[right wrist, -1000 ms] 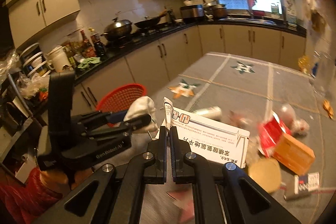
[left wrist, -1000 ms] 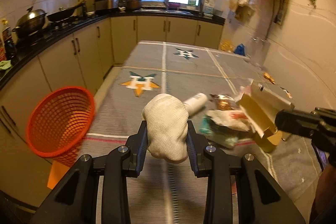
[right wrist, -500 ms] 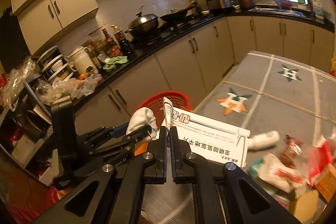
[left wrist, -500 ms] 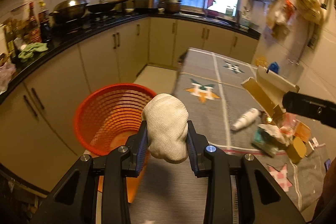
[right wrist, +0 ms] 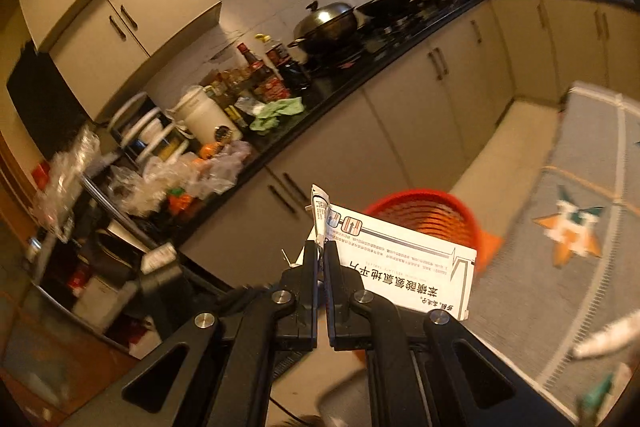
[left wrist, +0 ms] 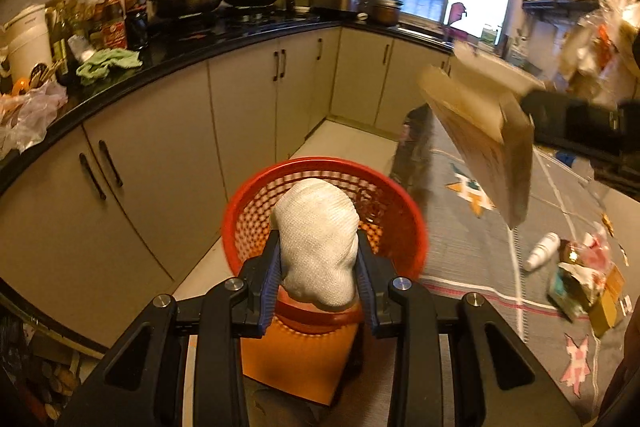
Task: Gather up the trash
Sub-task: 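Carry the cloth bundle and medicine box over the orange wastebasket and release both, then return both open grippers to the table over the remaining trash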
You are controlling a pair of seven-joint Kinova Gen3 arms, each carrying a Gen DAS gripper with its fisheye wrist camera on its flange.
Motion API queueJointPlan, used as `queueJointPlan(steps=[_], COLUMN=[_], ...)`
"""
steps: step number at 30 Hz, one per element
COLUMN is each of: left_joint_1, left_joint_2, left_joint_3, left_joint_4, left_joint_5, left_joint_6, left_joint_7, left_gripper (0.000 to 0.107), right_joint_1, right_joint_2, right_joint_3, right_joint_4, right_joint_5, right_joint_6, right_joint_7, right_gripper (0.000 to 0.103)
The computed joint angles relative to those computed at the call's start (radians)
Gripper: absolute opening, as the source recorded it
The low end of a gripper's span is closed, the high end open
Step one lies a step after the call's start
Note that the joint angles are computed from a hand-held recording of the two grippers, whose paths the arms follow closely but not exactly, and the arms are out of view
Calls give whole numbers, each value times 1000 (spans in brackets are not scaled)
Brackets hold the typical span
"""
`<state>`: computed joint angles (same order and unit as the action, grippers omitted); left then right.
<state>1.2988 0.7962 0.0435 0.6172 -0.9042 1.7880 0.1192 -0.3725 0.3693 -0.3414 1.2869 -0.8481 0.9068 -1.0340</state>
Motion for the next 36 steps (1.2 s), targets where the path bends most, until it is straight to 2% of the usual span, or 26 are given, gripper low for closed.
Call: queueJointPlan(steps=[6,10,13,18,19,20,22,24,25,27,33,34,36], left_joint_1=[-11,-36,-61,-86,-88,-89,-82,-80,-78,-74,-52,-50,-40], left_joint_2=[-84,-105,-89,-76,-73,-63,-44,-17,-8,9,49,49,59], left_joint_3=[-66,-82,-81,-88,-89,-91,-102,-110,-115,-124,-159,-163,-172], left_joint_4=[195,265,256,261,258,241,209,156,139,101,9,7,-15], left_joint_5=[83,115,134,160,163,165,160,162,164,171,177,179,180], left_joint_6=[-118,-199,-212,-249,-251,-243,-220,-188,-179,-160,-98,-95,-76], left_joint_7=[92,106,88,72,67,57,45,9,-2,-22,-73,-73,-75], left_gripper=[33,34,34,43,48,58,65,65,65,65,66,67,67], right_joint_1=[-21,-16,-25,-38,-36,-37,-36,-33,-30,-22,0,-2,-11], right_joint_2=[123,194,228,252,258,258,250,245,244,236,227,227,225], right_joint_3=[-43,-61,-55,-31,-32,-30,-30,-32,-37,-42,-50,-44,-30], right_joint_4=[-87,-133,-155,-184,-193,-197,-192,-191,-187,-173,-158,-164,-166], right_joint_5=[-64,-93,-74,5,17,31,54,72,73,72,66,71,86], right_joint_6=[-9,-2,-3,-1,7,10,2,4,1,-10,-8,-2,-1], right_joint_7=[-25,-68,-110,-193,-201,-209,-211,-207,-201,-192,-167,-175,-197], right_gripper=[4,4,5,7,8,8,9,14,23,33,35,41,46])
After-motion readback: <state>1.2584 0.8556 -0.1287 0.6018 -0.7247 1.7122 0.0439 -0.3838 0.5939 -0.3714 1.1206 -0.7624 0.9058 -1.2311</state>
